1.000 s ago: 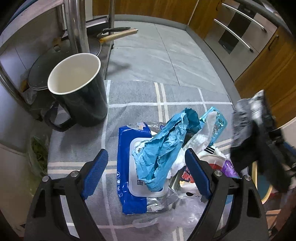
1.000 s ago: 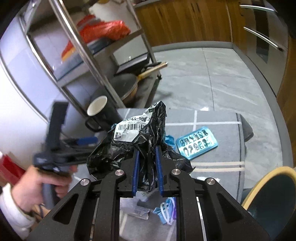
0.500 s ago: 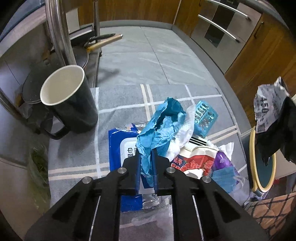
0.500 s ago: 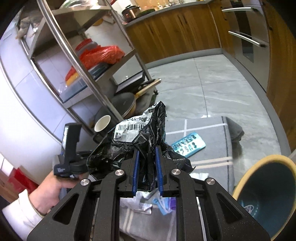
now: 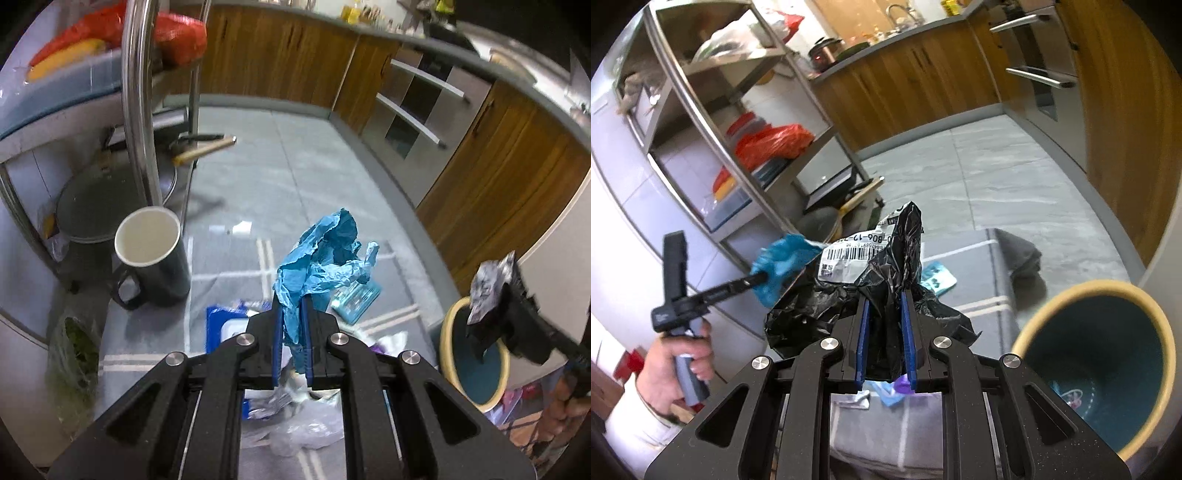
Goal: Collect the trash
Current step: 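Carry both bags over the teal bin and open both grippers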
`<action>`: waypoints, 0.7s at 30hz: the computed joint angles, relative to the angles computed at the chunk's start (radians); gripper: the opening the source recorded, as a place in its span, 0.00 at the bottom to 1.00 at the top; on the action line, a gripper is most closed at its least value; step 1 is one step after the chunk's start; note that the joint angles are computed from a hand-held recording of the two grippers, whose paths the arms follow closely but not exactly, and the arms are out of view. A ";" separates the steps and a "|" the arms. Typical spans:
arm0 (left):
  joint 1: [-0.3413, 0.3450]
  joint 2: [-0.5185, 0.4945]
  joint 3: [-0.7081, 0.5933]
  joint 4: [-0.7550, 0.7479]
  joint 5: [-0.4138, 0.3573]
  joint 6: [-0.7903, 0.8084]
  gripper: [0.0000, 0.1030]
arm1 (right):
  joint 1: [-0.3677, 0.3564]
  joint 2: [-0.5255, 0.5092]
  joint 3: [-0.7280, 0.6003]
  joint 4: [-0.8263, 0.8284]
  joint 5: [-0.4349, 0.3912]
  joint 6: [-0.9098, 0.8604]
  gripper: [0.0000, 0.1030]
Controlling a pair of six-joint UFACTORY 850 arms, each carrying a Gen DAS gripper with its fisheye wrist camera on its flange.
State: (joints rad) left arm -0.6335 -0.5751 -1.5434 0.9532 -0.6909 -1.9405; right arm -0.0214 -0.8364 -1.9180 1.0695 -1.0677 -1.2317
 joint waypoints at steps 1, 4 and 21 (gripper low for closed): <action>-0.001 0.000 -0.006 0.011 0.008 -0.010 0.08 | -0.008 0.000 0.002 0.003 0.000 0.001 0.17; -0.008 -0.011 -0.036 0.047 0.040 -0.039 0.08 | -0.026 -0.003 0.000 0.007 0.009 0.006 0.17; -0.069 -0.370 -0.604 -0.312 0.079 0.543 0.08 | -0.142 -0.019 0.007 0.014 0.126 0.054 0.17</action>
